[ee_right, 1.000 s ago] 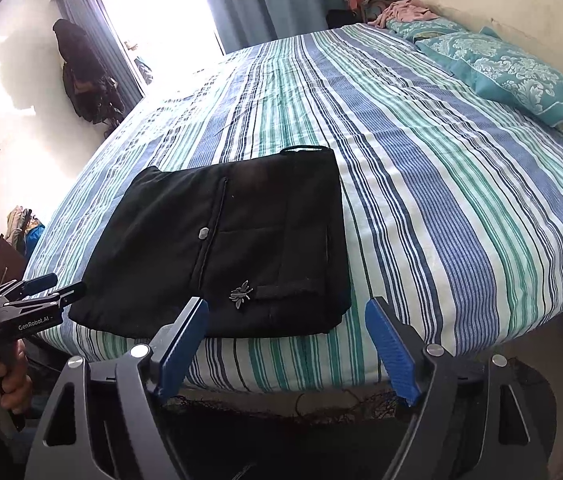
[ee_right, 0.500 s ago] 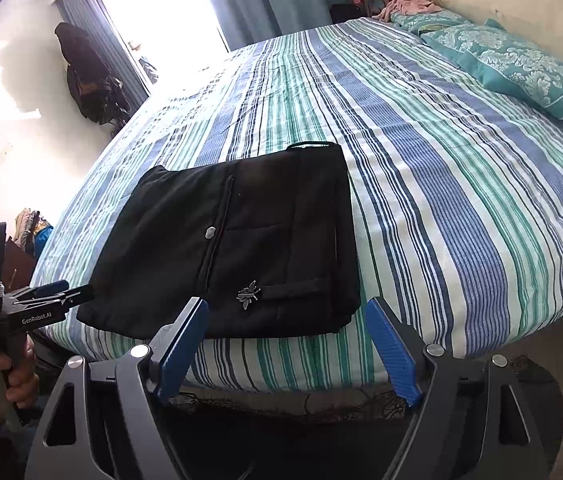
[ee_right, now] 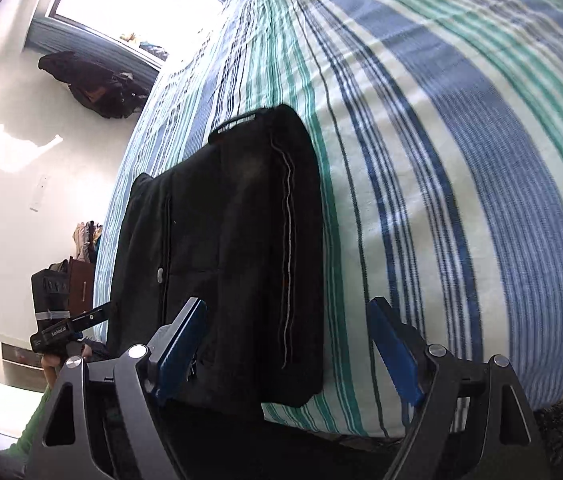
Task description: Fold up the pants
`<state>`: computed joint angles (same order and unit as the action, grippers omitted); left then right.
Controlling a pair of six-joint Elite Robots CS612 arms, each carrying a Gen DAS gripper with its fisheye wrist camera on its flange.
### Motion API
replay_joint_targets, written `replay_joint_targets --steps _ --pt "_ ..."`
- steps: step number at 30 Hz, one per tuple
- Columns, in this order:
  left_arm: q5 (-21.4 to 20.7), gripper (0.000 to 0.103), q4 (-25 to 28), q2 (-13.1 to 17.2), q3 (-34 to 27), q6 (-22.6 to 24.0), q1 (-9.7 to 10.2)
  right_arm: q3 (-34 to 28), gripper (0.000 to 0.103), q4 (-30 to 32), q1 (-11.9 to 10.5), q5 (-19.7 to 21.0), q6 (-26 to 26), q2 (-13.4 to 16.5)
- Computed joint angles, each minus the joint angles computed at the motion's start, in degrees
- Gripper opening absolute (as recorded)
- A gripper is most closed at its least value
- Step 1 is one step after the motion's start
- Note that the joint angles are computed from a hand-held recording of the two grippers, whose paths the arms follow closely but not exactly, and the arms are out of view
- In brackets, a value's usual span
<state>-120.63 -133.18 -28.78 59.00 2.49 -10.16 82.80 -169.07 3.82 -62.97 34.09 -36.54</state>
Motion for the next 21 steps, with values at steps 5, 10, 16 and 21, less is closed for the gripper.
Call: replay_joint_targets --steps 5,10,16,21 --pt "0.00 0.087 5.77 1.30 -2.84 2.67 -1.30 -3.18 0.085 -2.51 -0.15 5.98 0.61 3.25" --pt "4.07 0.040 3.71 0.03 -1.42 3.04 -2.53 -4.61 0.073 -7.15 -0.23 9.23 6.27 5.32" --pt "4.60 0.019 -3.28 -3.10 3.14 3.52 -2.72 -6.31 0.041 0.96 2.09 1.69 -4.67 3.31" --pt "2.44 0.019 -7.63 -5.10 4.66 3.58 -2.26 -6.99 0.035 -0.90 2.72 0.84 -5.39 2.62"
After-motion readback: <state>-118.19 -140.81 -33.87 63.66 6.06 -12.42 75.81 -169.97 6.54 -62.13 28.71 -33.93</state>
